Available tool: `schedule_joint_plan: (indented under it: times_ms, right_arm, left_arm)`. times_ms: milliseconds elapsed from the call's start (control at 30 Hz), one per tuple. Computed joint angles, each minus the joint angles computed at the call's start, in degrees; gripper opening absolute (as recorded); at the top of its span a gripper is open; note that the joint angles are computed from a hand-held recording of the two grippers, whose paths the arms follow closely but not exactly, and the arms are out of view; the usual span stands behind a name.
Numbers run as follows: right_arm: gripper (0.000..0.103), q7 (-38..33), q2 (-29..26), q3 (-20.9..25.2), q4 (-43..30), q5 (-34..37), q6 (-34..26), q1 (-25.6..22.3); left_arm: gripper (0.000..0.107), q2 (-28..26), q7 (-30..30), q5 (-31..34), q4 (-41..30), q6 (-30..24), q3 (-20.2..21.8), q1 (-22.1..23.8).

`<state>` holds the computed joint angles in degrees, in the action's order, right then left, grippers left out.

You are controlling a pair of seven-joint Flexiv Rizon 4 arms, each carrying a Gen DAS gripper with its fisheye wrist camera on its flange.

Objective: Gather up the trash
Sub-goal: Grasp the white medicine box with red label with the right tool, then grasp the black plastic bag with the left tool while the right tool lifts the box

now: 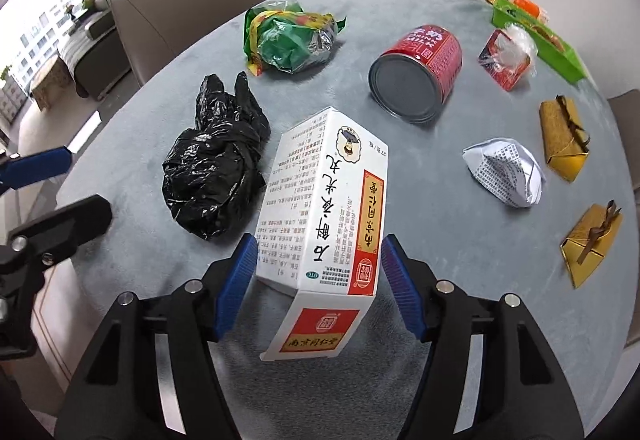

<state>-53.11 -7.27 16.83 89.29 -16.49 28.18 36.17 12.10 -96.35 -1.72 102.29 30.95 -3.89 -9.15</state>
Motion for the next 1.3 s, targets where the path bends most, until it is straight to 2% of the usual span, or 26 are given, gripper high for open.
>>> schedule_joint_plan:
  times_ms: [200, 233, 267, 433, 733, 767, 900, 1000, 1300]
  right_arm:
    - [0.065, -2.36, -0.75, 0.11, -0.77, 4.59, -1.13, -0.73]
    - [0.062, -2.72, -0.71, 0.15, -0.63, 5.58, -0.98, -0.95]
    - [0.048, -3.14, -0.53, 0.2, -0.35, 6.83, -0.26, -1.28]
    - [0.047, -3.91, 0.81, -0.11, 0.93, 7.4, 2.9, -2.25]
    - [0.047, -5.28, 2.92, -0.95, 1.44, 8.24, 1.92, -4.79]
    - [0.047, -5.33, 3.13, -0.94, 1.55, 8.34, 1.79, -4.97]
    - [0.047, -5.45, 3.65, -0.82, 1.94, 8.53, 1.52, -5.33]
    - [0.047, -5.27, 3.97, -0.7, 2.03, 8.53, 1.45, -5.4]
    - [0.047, -1.54, 6.78, -0.04, 3.0, 6.2, 0.73, -5.14]
  left_arm:
    - [0.078, -2.01, -0.86, 0.6, -1.67, 0.18, -1.05, -0.44]
    - [0.078, -2.3, -0.98, 0.68, -1.92, 0.22, -1.11, -0.57]
    - [0.078, -2.59, -1.19, 0.84, -2.16, 0.26, -1.2, -0.69]
    - [0.078, -4.37, -2.48, 1.9, -3.5, 0.3, -1.56, -1.24]
    - [0.078, -9.44, -5.75, 4.82, -6.05, 1.29, -1.88, -2.4]
    - [0.075, -9.85, -6.02, 5.02, -6.15, 1.31, -1.79, -2.57]
    - [0.04, -11.19, -6.28, 4.51, -6.49, 0.13, -1.36, -3.11]
    - [0.03, -10.91, -6.28, 4.55, -6.4, 0.6, -1.07, -3.45]
    - [0.027, -6.82, -2.97, 2.43, -5.88, 2.02, -1.15, -4.04]
